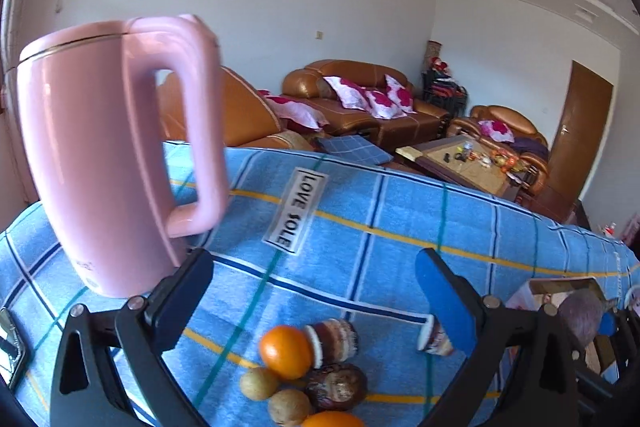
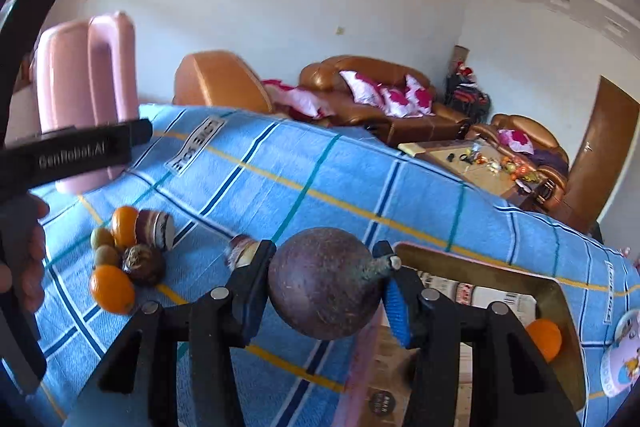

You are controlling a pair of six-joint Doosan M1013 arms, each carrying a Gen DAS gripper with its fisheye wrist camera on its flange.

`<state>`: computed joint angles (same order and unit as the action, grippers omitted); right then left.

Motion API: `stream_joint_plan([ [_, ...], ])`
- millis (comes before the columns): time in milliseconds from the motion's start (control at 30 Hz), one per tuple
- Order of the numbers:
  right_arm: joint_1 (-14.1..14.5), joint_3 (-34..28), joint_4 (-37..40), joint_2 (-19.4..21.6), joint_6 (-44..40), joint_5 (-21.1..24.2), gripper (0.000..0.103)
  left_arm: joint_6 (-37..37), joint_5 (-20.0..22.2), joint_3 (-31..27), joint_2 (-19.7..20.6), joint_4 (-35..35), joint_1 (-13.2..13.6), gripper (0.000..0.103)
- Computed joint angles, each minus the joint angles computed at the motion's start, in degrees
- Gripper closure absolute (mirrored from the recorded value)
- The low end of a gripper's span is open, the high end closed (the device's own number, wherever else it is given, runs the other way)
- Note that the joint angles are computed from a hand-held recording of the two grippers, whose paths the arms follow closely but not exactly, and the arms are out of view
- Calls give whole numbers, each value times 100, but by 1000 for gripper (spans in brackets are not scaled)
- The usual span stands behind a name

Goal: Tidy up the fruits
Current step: 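Grasp the purple fig-like fruit by its body with the right gripper, then grasp the brown cylindrical cake with the left gripper while the right holds the purple fruit, then carry the purple fruit over the pink tin with the right gripper while the left carries the cake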

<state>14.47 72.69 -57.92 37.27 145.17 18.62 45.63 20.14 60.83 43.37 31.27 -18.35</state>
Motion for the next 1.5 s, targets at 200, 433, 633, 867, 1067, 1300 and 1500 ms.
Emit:
stream_joint_plan([
  [200,-91,271,-1221,-156,1570,360,51,2365,178,-274,171,-1637,-140,3],
  [433,-236,316,-661,-214,1569,236,51,3526,539,-564,366,-2178,-265,19],
  [633,-294,314,-294,-209,1395,156,51,4496,1524,-1285,731,-3351,-246,40],
  [867,-356,320,171,-218,1106,43,51,4323,2567,-2057,1120,-2960,-359,57],
  [1067,-369,294,597,-196,679,37,51,4273,2589,-1990,1084,-3067,-329,65],
  [1300,-358,340,148,-212,1115,41,51,4355,2466,-1769,966,-3163,-294,72],
  [1500,-334,380,-364,-222,1558,72,51,3966,1840,-1338,728,-2753,-324,72],
])
